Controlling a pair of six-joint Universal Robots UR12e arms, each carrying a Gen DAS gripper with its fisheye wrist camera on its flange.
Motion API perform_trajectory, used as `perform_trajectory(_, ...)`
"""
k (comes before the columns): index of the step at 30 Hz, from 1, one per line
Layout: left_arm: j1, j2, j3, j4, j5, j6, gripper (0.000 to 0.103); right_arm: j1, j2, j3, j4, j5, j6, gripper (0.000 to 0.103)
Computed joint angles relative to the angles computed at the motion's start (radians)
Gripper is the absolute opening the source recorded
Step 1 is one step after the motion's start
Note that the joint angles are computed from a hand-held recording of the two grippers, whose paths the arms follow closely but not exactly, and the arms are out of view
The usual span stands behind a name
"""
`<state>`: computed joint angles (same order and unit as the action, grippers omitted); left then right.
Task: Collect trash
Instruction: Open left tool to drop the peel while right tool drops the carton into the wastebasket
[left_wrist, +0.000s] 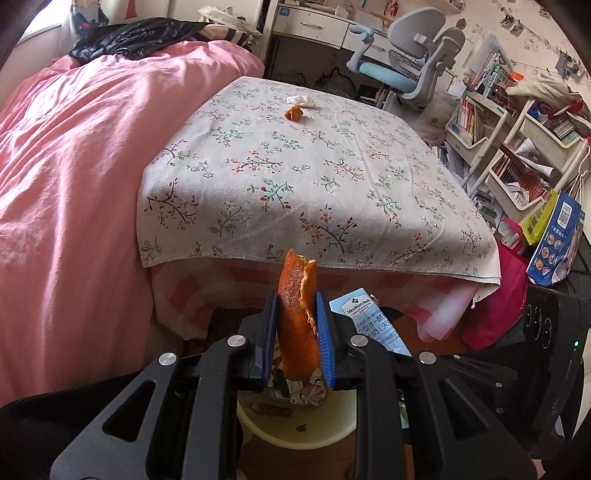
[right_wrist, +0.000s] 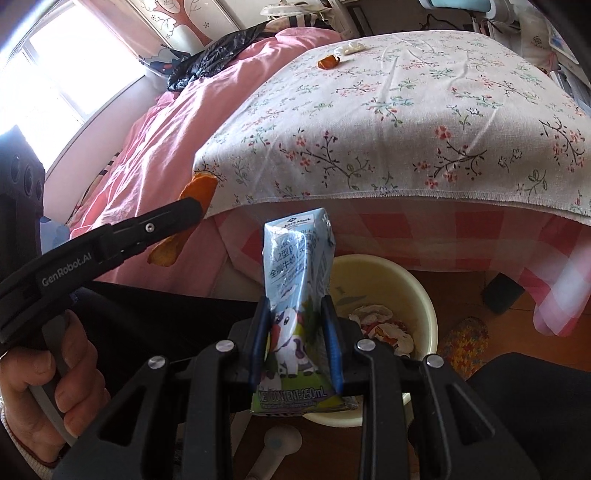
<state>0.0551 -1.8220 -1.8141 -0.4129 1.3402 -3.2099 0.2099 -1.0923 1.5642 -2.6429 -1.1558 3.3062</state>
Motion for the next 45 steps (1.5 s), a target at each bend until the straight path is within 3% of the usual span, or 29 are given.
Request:
perform_trajectory(7,0.001,0.001,0.001,-0.027,0.002,-0.013,0.02,0.004,0.003,-0.01,0.029,-0.015,-0.017,0.029)
perform_trajectory(16,-0.002,0.004,0.0,-0.018,0.053,-0.052,0.059,0.008,0.005,-0.015,0.046,-0.039,-0.016,0.044)
perform_trajectory(26,-0.009,0.006,-0.013,0.071,0.124,-0.089,0.081,0.013,0.001,-0.009,0.03,-0.091,0.001,0.065)
perform_trajectory(34,-0.009,0.006,-0.022,0.137,0.168,-0.125,0.087,0.013,-0.006,0.002,-0.019,-0.129,0.032,0.067)
perform_trajectory(45,-0.014,0.002,-0.027,0.223,0.214,-0.144,0.092,0.023,-0.016,0.013,-0.184,-0.207,0.023,0.067)
